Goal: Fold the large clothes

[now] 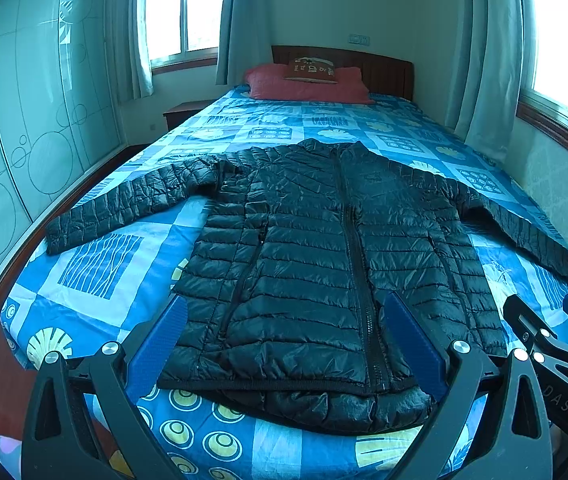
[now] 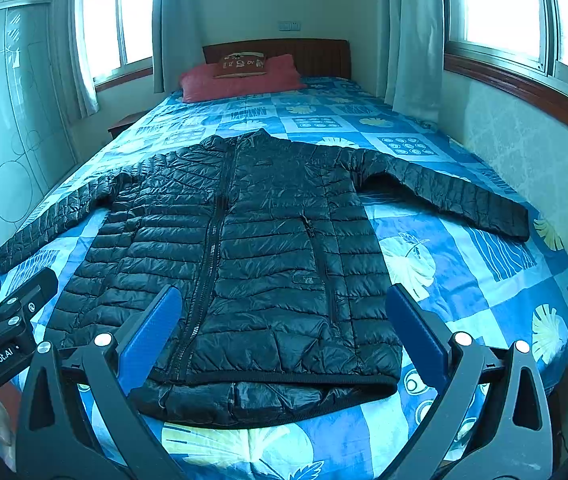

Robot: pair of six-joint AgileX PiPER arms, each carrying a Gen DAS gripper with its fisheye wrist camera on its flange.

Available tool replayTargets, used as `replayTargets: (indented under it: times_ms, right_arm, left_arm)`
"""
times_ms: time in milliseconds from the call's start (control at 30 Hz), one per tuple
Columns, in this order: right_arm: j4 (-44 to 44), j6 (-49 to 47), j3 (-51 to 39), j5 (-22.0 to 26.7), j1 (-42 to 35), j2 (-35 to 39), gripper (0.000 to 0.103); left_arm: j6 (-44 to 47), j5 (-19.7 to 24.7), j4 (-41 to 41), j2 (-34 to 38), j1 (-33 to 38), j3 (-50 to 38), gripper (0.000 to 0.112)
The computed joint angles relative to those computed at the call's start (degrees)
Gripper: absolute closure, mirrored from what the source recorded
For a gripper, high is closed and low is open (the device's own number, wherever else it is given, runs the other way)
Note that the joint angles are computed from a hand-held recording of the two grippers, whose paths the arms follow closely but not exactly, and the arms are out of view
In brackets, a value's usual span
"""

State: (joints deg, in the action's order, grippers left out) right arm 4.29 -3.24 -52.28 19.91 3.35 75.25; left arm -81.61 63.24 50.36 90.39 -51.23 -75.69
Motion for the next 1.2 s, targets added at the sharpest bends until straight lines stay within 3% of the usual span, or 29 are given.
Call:
replayTargets:
  times_ms: [1200]
  right_arm:
    - [-1.71, 1.69, -0.72, 0.81, 0.65, -0.52, 0.002]
  left_arm:
    - [-0.84, -0.34, 0.33, -0.5, -0.1, 1.39, 0.015]
